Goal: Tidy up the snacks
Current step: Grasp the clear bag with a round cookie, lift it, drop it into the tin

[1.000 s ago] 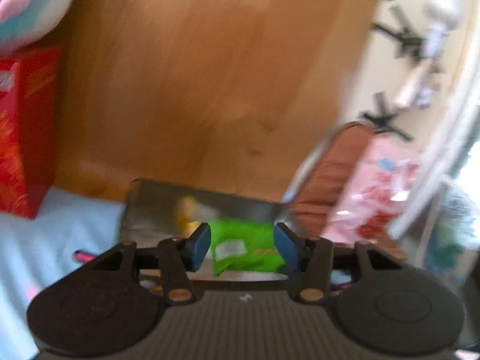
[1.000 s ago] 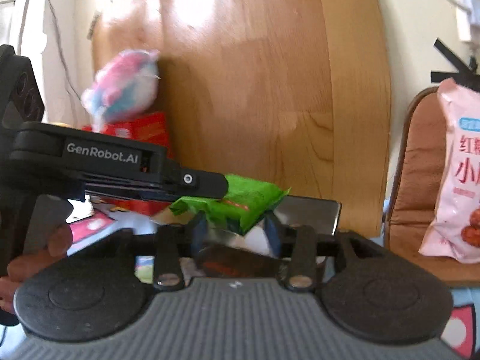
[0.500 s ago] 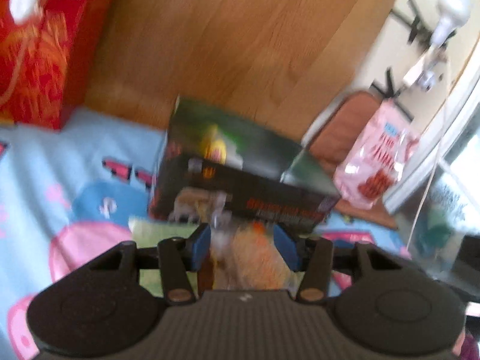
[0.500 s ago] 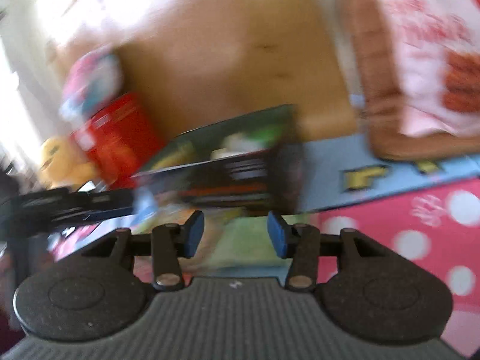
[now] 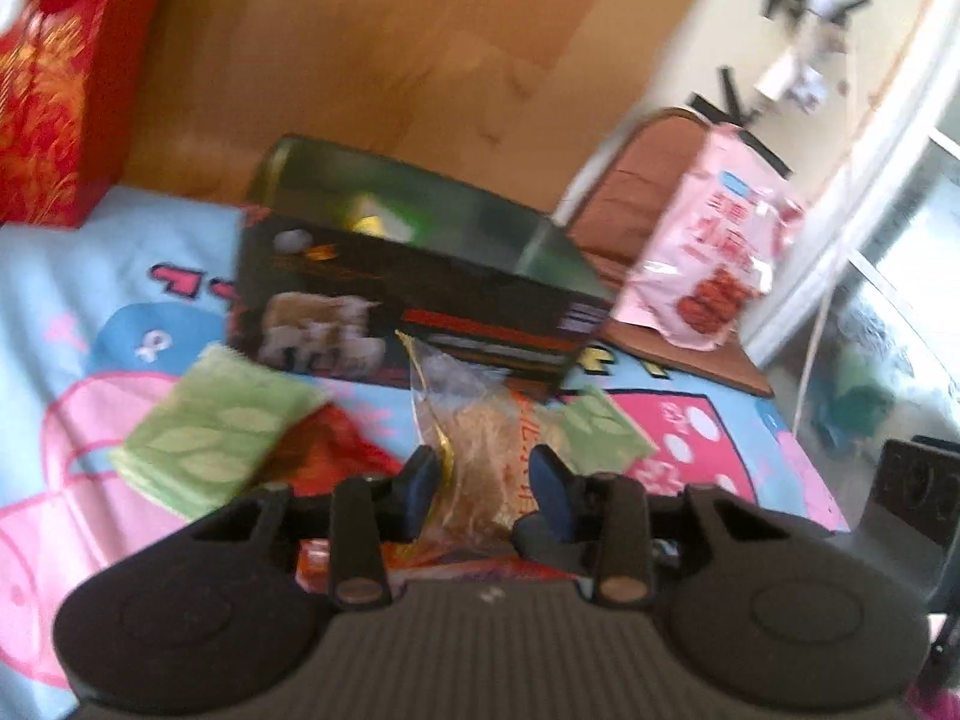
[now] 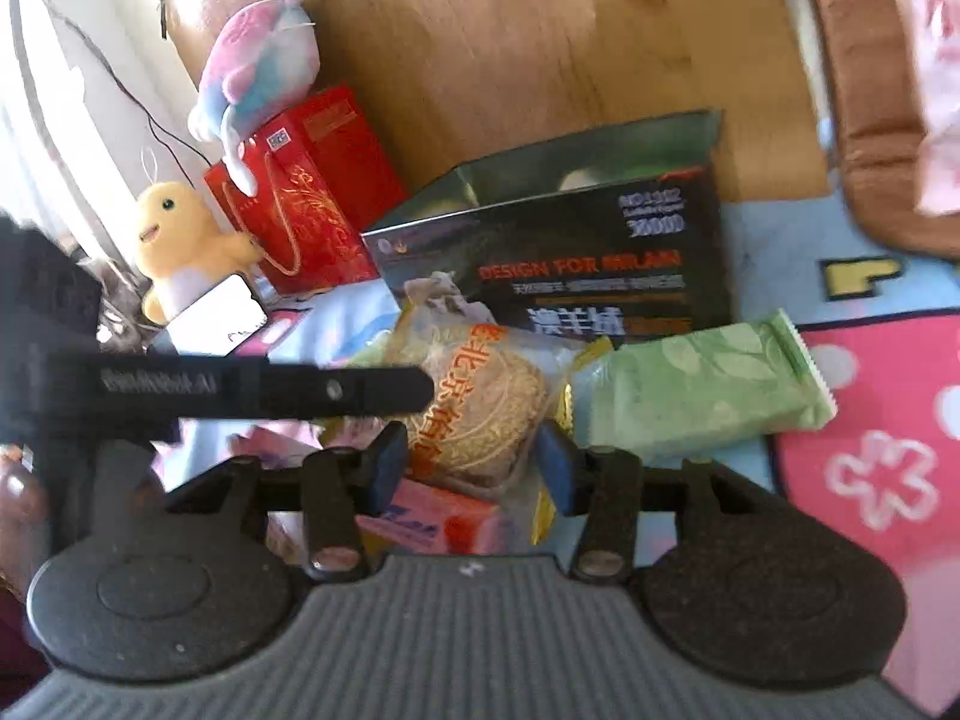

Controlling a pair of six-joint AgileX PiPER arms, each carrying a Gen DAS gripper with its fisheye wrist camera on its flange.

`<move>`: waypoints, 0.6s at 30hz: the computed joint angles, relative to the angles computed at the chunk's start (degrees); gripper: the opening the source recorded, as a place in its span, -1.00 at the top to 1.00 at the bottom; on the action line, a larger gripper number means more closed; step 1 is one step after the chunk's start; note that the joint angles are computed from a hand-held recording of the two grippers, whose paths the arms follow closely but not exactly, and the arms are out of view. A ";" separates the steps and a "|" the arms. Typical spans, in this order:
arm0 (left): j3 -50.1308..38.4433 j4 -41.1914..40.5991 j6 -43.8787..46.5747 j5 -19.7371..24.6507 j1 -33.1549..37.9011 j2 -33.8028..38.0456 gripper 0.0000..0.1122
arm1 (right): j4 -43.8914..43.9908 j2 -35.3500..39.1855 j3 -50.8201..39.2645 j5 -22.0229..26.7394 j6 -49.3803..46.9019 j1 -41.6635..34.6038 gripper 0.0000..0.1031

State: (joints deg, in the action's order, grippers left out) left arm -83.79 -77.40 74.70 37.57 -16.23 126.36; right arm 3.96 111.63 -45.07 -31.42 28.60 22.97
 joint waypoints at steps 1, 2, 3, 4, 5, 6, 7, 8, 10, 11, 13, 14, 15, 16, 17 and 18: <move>1.93 -1.82 2.01 0.22 -0.45 -1.19 0.39 | 3.87 -1.24 1.50 -0.66 -2.34 1.15 0.01; 3.27 -3.34 3.31 0.86 -0.95 -2.08 0.39 | 7.56 -2.55 3.52 -2.40 -3.94 2.23 0.01; 4.47 -4.14 4.04 1.71 -1.37 -3.03 0.39 | 12.11 -3.52 5.42 -4.67 -6.33 3.58 0.01; 5.64 -4.61 4.60 2.44 -1.82 -3.88 0.39 | 15.86 -4.94 7.27 -5.82 -8.58 4.91 0.01; 6.96 -4.93 5.01 2.93 -2.31 -4.73 0.39 | 19.62 -6.37 9.46 -7.54 -10.54 6.52 0.01; 8.57 -5.43 5.87 3.03 -2.90 -5.56 0.39 | 22.83 -7.77 11.69 -9.19 -11.63 8.12 0.01; 10.63 -6.26 7.52 3.16 -3.23 -6.53 0.38 | 25.45 -9.06 13.69 -10.17 -11.95 9.59 0.01; 12.63 -7.07 9.21 3.28 -3.51 -7.32 0.38 | 27.75 -10.31 15.49 -10.97 -12.15 11.14 0.01; 16.43 -8.01 11.41 3.55 -3.75 -8.54 0.38 | 32.84 -12.21 18.87 -12.87 -13.70 15.27 0.01; 18.42 -8.33 12.07 3.26 -3.97 -9.12 0.38 | 35.49 -12.72 19.82 -13.13 -14.99 17.28 0.01; 22.48 -9.41 15.45 2.52 -3.64 -10.57 0.38 | 40.53 -13.25 21.12 -12.96 -17.42 21.20 0.00; 24.72 -10.64 18.13 1.58 -3.61 -11.46 0.38 | 42.37 -12.95 21.27 -12.72 -17.94 22.94 -0.01; 26.42 -12.30 20.70 1.12 -3.53 -12.04 0.35 | 43.11 -12.80 21.33 -12.32 -17.91 24.03 -0.02; 27.98 -13.58 22.91 1.51 -2.75 -12.44 0.34 | 42.55 -12.31 21.80 -12.67 -16.45 24.92 -0.04; 29.22 -14.14 23.78 2.04 -1.64 -12.75 0.34 | 42.35 -11.82 22.09 -13.40 -15.53 25.96 -0.08; 29.55 -13.52 23.02 2.61 -0.49 -12.85 0.33 | 41.94 -11.51 22.32 -13.94 -15.22 26.76 -0.10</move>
